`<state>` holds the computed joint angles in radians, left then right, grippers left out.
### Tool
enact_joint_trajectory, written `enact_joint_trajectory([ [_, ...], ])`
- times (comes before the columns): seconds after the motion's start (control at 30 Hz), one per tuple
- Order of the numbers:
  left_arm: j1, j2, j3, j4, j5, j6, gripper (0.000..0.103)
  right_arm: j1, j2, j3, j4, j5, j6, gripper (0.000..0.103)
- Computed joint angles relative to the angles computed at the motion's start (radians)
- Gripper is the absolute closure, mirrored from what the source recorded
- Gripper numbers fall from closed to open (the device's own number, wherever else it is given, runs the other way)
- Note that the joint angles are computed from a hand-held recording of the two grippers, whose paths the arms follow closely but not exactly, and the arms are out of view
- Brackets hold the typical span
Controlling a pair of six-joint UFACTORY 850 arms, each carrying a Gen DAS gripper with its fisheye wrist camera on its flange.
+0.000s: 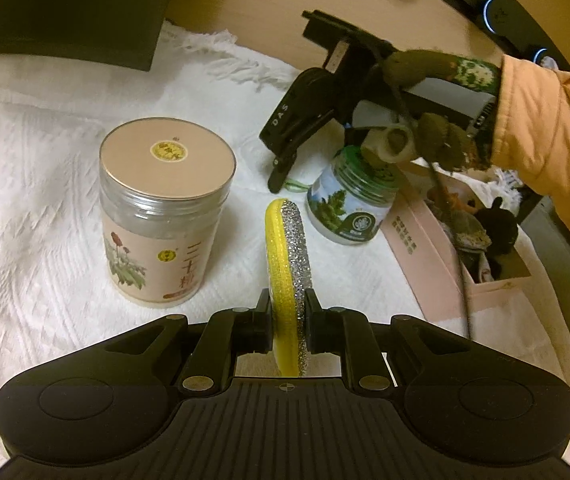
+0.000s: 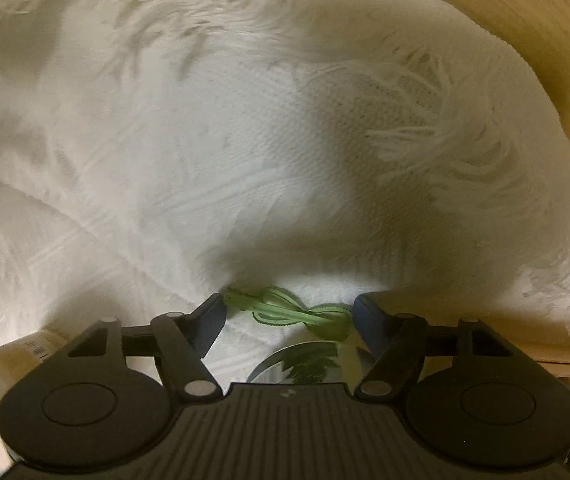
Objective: Organize soft objects
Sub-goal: 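Grasp the green cord with the right gripper while the left gripper holds the pad, then drop glitter pad into pink box with left gripper while right drops green cord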
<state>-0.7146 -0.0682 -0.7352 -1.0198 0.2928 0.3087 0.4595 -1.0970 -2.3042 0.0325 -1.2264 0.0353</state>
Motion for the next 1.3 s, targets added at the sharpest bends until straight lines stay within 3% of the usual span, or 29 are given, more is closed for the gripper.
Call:
enact_joint_trajectory([
  [0.23, -0.007, -0.004, -0.012, -0.082, 0.002, 0.083, 0.086, 0.001, 0.109, 0.169, 0.029, 0.123, -0.039, 0.033],
  [0.43, -0.029, 0.004, -0.024, -0.224, 0.038, 0.238, 0.086, -0.006, 0.200, 0.240, 0.116, 0.221, -0.125, 0.033],
  [0.8, -0.074, 0.081, -0.092, -0.406, 0.234, 0.521, 0.086, -0.009, 0.666, 0.679, 0.334, 0.561, -0.409, 0.033],
  [0.93, -0.066, 0.086, -0.148, -0.442, 0.271, 0.614, 0.086, -0.025, 0.799, 0.800, 0.359, 0.637, -0.450, 0.033],
  [1.03, -0.054, 0.073, -0.192, -0.432, 0.246, 0.623, 0.086, -0.057, 0.869, 0.869, 0.375, 0.661, -0.451, 0.033],
  [1.13, -0.036, 0.048, -0.232, -0.364, 0.171, 0.548, 0.086, -0.081, 0.926, 0.938, 0.330, 0.706, -0.392, 0.033],
  [1.3, -0.025, -0.024, -0.301, -0.146, 0.028, 0.346, 0.086, -0.139, 0.998, 1.029, 0.261, 0.764, -0.288, 0.033],
])
